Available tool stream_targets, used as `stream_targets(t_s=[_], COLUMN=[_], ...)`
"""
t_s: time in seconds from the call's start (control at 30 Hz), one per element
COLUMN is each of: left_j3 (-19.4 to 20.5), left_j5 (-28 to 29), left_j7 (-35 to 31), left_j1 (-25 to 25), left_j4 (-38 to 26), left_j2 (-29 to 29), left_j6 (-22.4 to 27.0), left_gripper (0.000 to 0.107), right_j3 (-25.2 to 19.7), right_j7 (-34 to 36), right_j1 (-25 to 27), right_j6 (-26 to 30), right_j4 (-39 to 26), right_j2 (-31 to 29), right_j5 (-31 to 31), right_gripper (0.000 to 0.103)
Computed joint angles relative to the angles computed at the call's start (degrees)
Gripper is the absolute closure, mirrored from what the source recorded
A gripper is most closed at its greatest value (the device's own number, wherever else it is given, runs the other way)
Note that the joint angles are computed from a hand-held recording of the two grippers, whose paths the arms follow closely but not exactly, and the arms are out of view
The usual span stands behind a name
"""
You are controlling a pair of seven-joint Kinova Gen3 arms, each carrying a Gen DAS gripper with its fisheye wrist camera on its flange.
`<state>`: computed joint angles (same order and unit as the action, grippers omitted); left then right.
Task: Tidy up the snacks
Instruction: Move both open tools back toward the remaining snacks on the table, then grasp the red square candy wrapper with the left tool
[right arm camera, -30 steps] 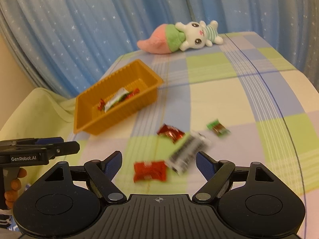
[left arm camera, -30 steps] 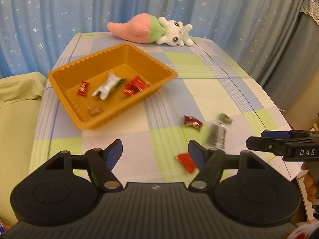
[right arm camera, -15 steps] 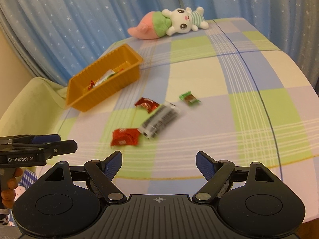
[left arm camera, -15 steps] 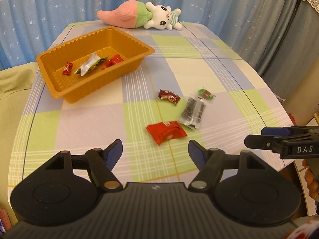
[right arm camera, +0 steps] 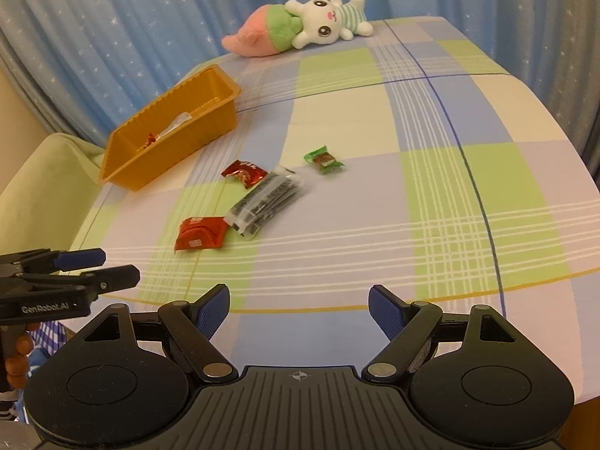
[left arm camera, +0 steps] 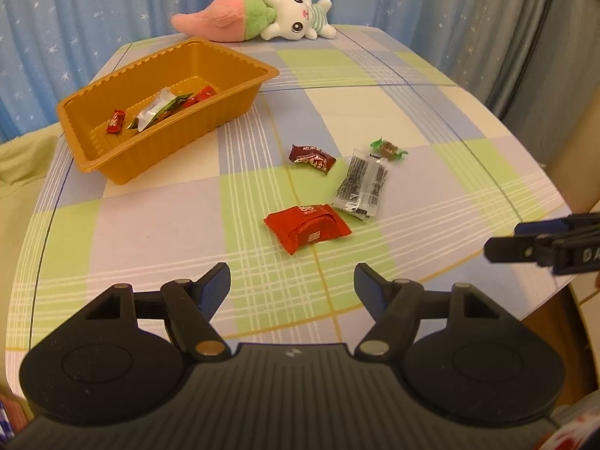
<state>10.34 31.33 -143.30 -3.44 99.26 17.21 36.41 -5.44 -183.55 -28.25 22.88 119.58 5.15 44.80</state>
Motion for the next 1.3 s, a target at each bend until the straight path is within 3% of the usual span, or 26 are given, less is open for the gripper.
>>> stream_targets(t_s=[0.37,0.67,0.77,1.17,1.3], left_j3=[1.9,2.0,2.0,3.2,3.0], left_j5=[-4.2,-11.0,-13.3,-13.4,-13.4], left_j7=[-3.6,-2.6,-2.3,-4.1,-4.2], left_j1=[1.6,4.5,5.2,5.1,5.5], left_j4=[-4.7,-10.6,-12.8,-21.6,-24.4], left_j2=[5.6,11.1,12.7,18.1,19.5], left_j6=[-1.0,-0.8,0.6,8.5,11.7], left_gripper=[0.037,0.037,0.037,0.038,0.049], right_j3=[0.3,0.8,0.9,1.0,0.9], right_j7=[-3.2,-5.7,-6.7,-10.9,-11.9], right_j1=[0.4,-0.1,-0.3,-1.6,-1.8], right_j6=[2.3,5.1,6.0,10.4,11.6], right_j4=[-1.1,-2.7,-3.3,-5.5,-6.0], right_j2=[0.5,1.6,1.9,3.1,3.2], right_j5=[0.5,0.3,0.1,0.1,-0.3], right_gripper=[0.022,0.022,0.022,0.022,0.022])
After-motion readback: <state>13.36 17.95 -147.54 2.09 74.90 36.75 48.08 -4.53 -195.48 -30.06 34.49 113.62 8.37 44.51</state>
